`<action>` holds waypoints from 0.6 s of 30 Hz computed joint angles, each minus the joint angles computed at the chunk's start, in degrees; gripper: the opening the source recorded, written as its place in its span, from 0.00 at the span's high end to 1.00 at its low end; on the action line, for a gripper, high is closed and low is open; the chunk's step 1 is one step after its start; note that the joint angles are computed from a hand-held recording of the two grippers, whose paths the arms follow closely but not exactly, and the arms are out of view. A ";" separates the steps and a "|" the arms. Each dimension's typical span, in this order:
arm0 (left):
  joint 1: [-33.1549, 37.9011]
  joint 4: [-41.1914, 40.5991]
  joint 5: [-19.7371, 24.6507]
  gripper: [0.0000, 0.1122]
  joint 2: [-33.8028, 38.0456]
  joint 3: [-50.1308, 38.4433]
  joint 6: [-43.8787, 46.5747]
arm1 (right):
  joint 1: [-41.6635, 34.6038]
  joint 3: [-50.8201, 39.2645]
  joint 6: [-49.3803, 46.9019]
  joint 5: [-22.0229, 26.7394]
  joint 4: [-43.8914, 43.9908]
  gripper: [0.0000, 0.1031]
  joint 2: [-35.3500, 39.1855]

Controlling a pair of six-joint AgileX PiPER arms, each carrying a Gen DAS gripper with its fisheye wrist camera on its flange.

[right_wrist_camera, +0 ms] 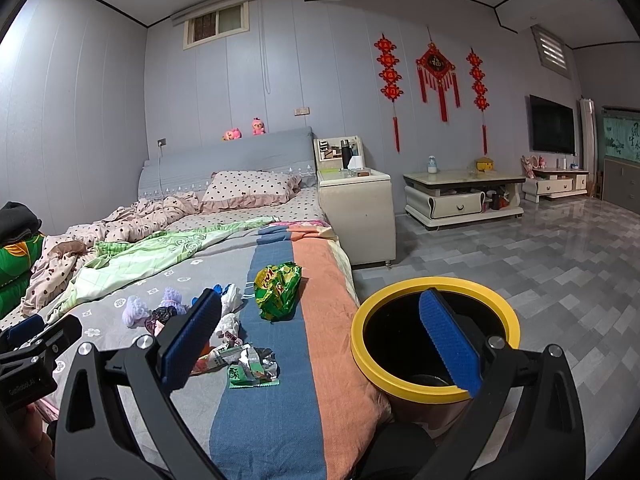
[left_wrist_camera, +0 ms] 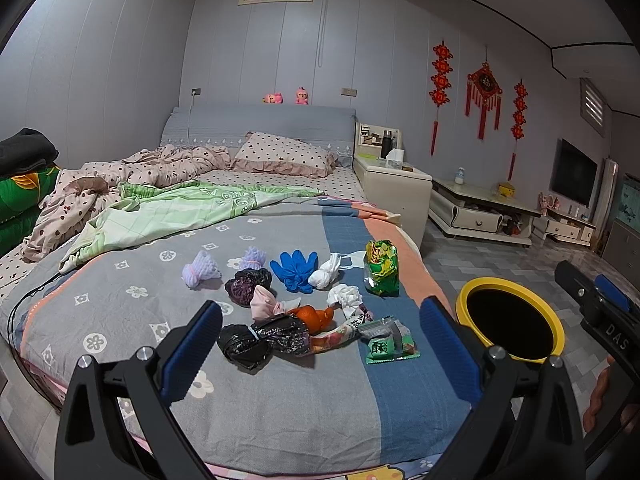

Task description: Collect trash

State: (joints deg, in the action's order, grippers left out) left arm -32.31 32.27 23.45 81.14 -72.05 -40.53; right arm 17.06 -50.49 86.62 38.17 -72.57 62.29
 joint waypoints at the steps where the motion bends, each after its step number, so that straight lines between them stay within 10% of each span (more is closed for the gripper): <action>1: 0.09 -0.05 -0.08 0.15 0.03 0.01 0.08 | -0.06 -0.01 -0.08 -0.07 0.12 0.08 0.00; 18: 0.30 -0.85 -0.15 0.15 0.04 -0.02 0.85 | -0.09 -0.12 -0.26 -0.06 0.35 0.08 0.05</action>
State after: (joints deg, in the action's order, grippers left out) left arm -32.01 31.41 23.30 81.17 -72.07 -39.69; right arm 16.97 -50.62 86.36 38.11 -72.23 62.35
